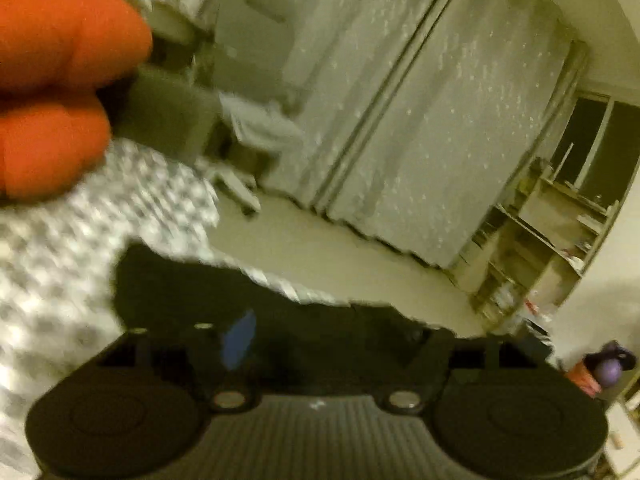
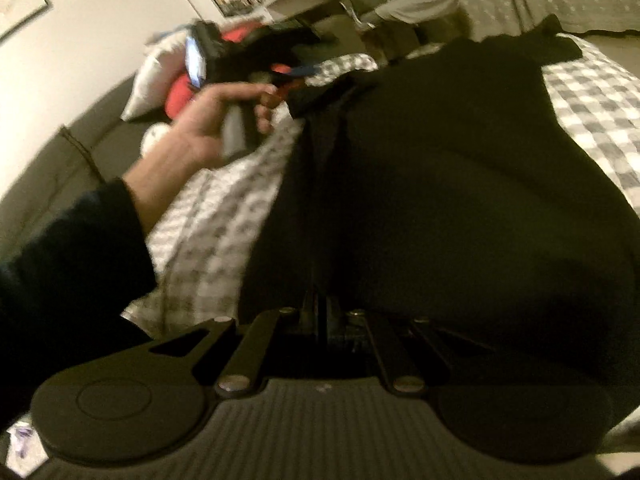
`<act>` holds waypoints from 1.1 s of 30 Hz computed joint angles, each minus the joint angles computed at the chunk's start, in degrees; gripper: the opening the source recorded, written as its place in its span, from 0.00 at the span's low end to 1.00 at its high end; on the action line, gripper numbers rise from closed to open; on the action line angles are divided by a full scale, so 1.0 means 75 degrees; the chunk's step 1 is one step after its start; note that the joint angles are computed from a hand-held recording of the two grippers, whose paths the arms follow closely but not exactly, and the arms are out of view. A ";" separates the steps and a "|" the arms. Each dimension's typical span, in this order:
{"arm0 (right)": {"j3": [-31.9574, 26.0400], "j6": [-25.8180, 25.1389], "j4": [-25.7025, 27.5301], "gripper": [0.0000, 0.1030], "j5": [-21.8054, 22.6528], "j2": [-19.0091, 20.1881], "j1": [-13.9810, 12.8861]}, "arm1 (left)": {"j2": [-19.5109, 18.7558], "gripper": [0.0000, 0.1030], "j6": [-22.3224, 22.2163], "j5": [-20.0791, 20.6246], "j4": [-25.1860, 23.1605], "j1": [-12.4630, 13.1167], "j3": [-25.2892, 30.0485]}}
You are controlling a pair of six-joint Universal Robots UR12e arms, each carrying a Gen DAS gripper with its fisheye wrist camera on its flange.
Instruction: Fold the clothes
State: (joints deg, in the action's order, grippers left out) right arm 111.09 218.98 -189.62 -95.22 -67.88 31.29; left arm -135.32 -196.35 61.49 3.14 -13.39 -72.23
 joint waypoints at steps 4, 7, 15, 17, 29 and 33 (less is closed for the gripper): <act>-0.0074 -0.0354 0.0197 0.04 -0.0049 -0.0033 0.0015 | 0.0153 0.76 -0.0351 0.0722 0.0045 0.0092 -0.0209; -0.0202 -0.0971 0.0636 0.14 0.0000 -0.0119 -0.0053 | 0.0191 0.76 -0.1236 0.0889 -0.0230 0.0234 -0.0331; -0.0827 -0.2866 0.1317 0.62 -0.0003 -0.0127 -0.0546 | 0.0191 0.76 -0.2695 0.0417 -0.0310 0.0494 -0.0564; -0.1304 -0.3881 0.1447 0.62 0.0129 0.0137 -0.0684 | 0.0198 0.76 -0.2910 0.0439 -0.0261 0.0508 -0.0578; -0.5162 -0.9113 0.3296 0.58 -0.0080 0.2658 -0.0738 | 0.0516 0.76 -0.3359 0.0980 -0.0418 0.0729 -0.0973; -0.5815 -0.8329 0.3670 0.03 -0.0342 0.3000 -0.0833 | 0.0494 0.76 -0.3523 0.0865 -0.0341 0.0790 -0.0993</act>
